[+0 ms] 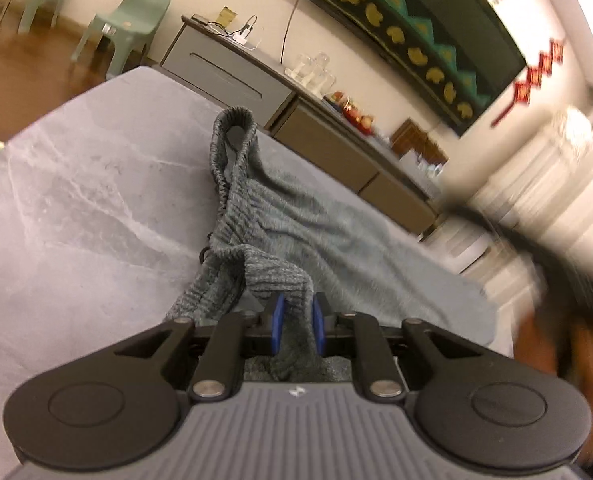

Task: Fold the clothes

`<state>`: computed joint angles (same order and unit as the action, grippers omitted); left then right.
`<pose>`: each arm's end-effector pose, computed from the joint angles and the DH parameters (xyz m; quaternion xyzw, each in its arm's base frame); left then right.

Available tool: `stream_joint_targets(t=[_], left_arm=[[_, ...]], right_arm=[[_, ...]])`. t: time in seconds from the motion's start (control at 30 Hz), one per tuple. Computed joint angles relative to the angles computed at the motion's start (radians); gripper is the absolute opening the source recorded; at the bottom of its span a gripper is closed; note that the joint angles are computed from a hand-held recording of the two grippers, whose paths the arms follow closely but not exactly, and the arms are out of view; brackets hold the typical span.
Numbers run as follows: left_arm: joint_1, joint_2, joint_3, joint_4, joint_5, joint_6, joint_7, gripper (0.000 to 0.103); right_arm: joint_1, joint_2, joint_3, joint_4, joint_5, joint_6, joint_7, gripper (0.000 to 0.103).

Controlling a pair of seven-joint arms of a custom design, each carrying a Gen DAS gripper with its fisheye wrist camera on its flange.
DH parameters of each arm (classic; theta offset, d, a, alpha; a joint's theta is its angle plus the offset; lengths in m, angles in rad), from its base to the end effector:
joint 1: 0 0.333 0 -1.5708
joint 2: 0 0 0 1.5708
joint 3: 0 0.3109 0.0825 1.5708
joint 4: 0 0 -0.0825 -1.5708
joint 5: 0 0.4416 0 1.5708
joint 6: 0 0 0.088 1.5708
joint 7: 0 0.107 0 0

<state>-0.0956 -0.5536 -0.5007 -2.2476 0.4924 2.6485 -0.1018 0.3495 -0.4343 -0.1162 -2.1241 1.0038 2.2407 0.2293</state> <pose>0.3947 -0.3380 0.6334 -0.7806 0.3706 -0.4748 0.1672 0.5079 0.1361 0.6470 -0.8342 0.1851 -0.1174 0.5060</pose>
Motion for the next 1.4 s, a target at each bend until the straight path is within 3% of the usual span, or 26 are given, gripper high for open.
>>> stream_joint_targets(t=[0.07,0.1,0.13,0.2,0.23,0.27,0.3,0.33,0.37,0.43,0.6,0.73,0.8,0.9,0.93,0.97,1.03,1.07,1.2,1.27,1.33,1.4], left_arm=[[0.047,-0.025,-0.026,-0.025,0.026,0.050,-0.087,0.015],[0.074,-0.036,-0.040,-0.034,0.042,0.085,-0.131,0.015],[0.102,-0.045,-0.056,-0.042,0.057,0.117,-0.170,0.015],[0.135,-0.052,-0.076,-0.039,0.072,0.145,-0.198,0.015],[0.143,-0.053,-0.084,-0.033,0.077,0.137,-0.195,0.016],[0.147,-0.054,-0.089,-0.026,0.081,0.126,-0.188,0.017],[0.139,-0.052,-0.088,-0.017,0.077,0.092,-0.168,0.020],[0.129,-0.050,-0.086,-0.009,0.075,0.059,-0.149,0.031],[0.113,-0.045,-0.078,-0.005,0.071,0.034,-0.128,0.044],[0.083,-0.034,-0.063,0.004,0.066,-0.016,-0.085,0.050],[-0.016,0.088,-0.022,0.112,0.075,-0.187,0.175,0.050],[-0.092,0.225,0.015,0.217,0.106,-0.272,0.384,0.053],[-0.124,0.285,0.032,0.263,0.116,-0.316,0.464,0.055],[-0.163,0.320,0.064,0.278,0.137,-0.312,0.504,0.056],[-0.175,0.326,0.075,0.279,0.141,-0.302,0.514,0.050],[-0.191,0.320,0.096,0.269,0.109,-0.272,0.539,0.029],[-0.212,0.302,0.122,0.250,0.054,-0.237,0.587,0.022],[-0.221,0.284,0.126,0.238,0.035,-0.239,0.615,0.020],[-0.251,0.129,0.127,0.131,-0.036,-0.229,0.693,0.016],[-0.252,0.037,0.105,0.087,-0.070,-0.292,0.696,0.016],[-0.248,-0.041,0.076,0.064,-0.096,-0.388,0.681,0.017],[-0.236,-0.077,0.063,0.056,-0.122,-0.426,0.648,0.018]], right_arm=[[0.001,-0.114,-0.043,-0.118,0.012,-0.084,-0.104,0.100],[0.001,-0.154,-0.035,-0.166,-0.016,-0.088,-0.160,0.100],[0.006,-0.191,-0.023,-0.212,-0.051,-0.074,-0.217,0.099],[0.023,-0.236,0.038,-0.297,-0.081,0.082,-0.319,0.092],[0.039,-0.229,0.062,-0.311,-0.111,0.159,-0.323,0.072],[0.019,-0.194,0.094,-0.291,-0.139,0.187,-0.256,0.029],[-0.009,-0.144,0.122,-0.244,-0.200,0.178,-0.133,0.007],[-0.030,-0.097,0.129,-0.192,-0.239,0.144,-0.012,0.002],[-0.038,-0.055,0.117,-0.143,-0.247,0.109,0.086,0.002],[-0.040,-0.002,0.088,-0.083,-0.259,0.082,0.193,0.002],[-0.046,0.061,0.039,-0.021,-0.275,0.005,0.311,0.002],[-0.057,0.086,-0.001,-0.005,-0.195,-0.113,0.330,0.002],[-0.074,0.091,0.001,-0.009,-0.186,-0.124,0.320,0.002],[-0.094,0.099,0.005,-0.012,-0.184,-0.128,0.303,0.002],[-0.100,0.102,0.007,-0.012,-0.186,-0.129,0.300,0.002],[-0.104,0.101,0.009,-0.012,-0.185,-0.129,0.300,0.003],[-0.111,0.097,0.011,-0.012,-0.182,-0.129,0.302,0.011],[-0.114,0.094,0.009,-0.011,-0.175,-0.130,0.303,0.019],[-0.129,0.082,-0.013,-0.002,-0.132,-0.116,0.286,0.036],[-0.143,0.080,-0.026,0.005,-0.122,-0.094,0.264,0.054],[-0.161,0.087,-0.036,0.013,-0.131,-0.069,0.233,0.054],[-0.188,0.106,-0.047,0.030,-0.161,-0.056,0.225,0.055]])
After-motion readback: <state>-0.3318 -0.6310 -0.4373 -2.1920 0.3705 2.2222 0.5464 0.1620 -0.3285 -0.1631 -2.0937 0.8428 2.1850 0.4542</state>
